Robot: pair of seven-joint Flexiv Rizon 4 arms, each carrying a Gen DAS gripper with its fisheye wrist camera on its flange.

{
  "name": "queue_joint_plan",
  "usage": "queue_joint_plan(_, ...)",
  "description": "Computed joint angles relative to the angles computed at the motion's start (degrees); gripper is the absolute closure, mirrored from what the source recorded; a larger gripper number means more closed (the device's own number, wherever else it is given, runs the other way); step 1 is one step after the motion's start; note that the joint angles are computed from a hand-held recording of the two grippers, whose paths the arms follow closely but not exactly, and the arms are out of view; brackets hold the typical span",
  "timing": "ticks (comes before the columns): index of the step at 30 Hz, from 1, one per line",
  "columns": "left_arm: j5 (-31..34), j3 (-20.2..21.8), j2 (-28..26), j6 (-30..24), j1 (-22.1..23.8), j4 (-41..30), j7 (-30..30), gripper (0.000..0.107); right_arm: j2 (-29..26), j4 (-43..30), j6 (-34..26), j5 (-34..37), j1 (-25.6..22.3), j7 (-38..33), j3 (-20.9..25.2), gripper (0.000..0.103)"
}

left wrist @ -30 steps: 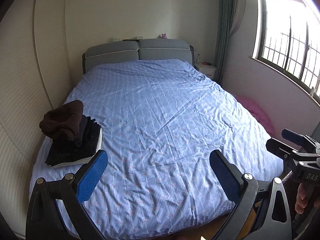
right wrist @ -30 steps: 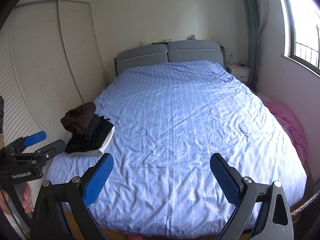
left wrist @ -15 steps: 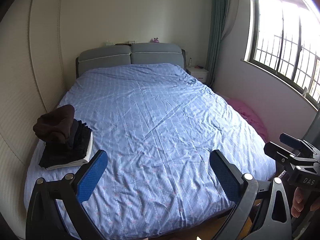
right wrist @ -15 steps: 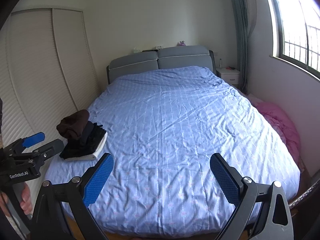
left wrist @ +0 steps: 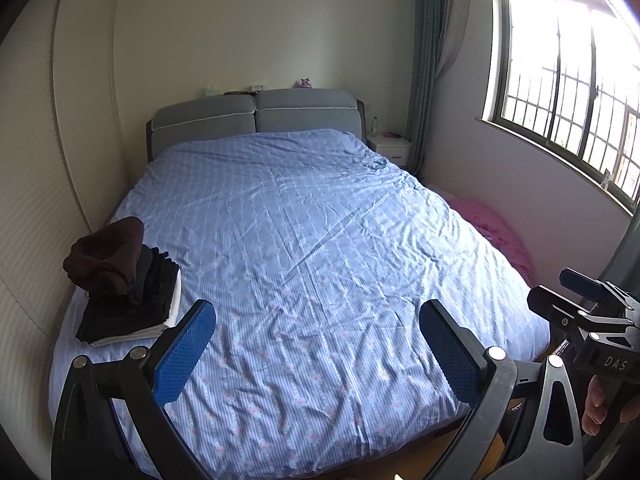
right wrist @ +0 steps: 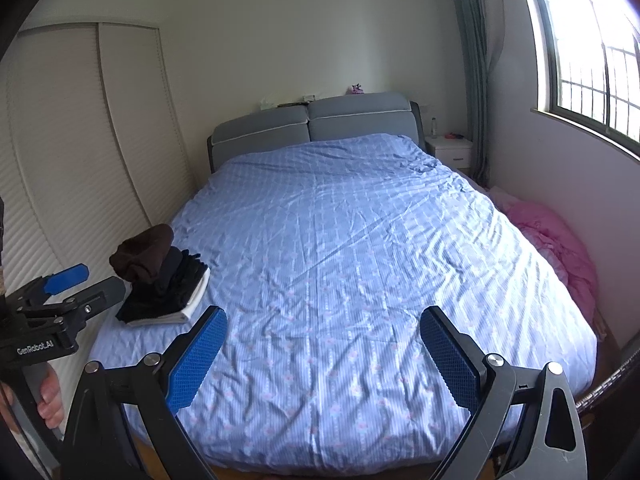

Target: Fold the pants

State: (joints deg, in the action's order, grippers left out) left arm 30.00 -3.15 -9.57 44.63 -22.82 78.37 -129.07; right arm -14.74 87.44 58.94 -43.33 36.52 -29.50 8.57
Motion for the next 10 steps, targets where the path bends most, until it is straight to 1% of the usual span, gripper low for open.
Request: queue_joint_plan(10,-1.25,0.13,-0.44,0.48,0.39,-0.04,0.93,0.004,-0.37,-0.63,-1.54,-0.86,0.71,1.65,-0.08,0.005)
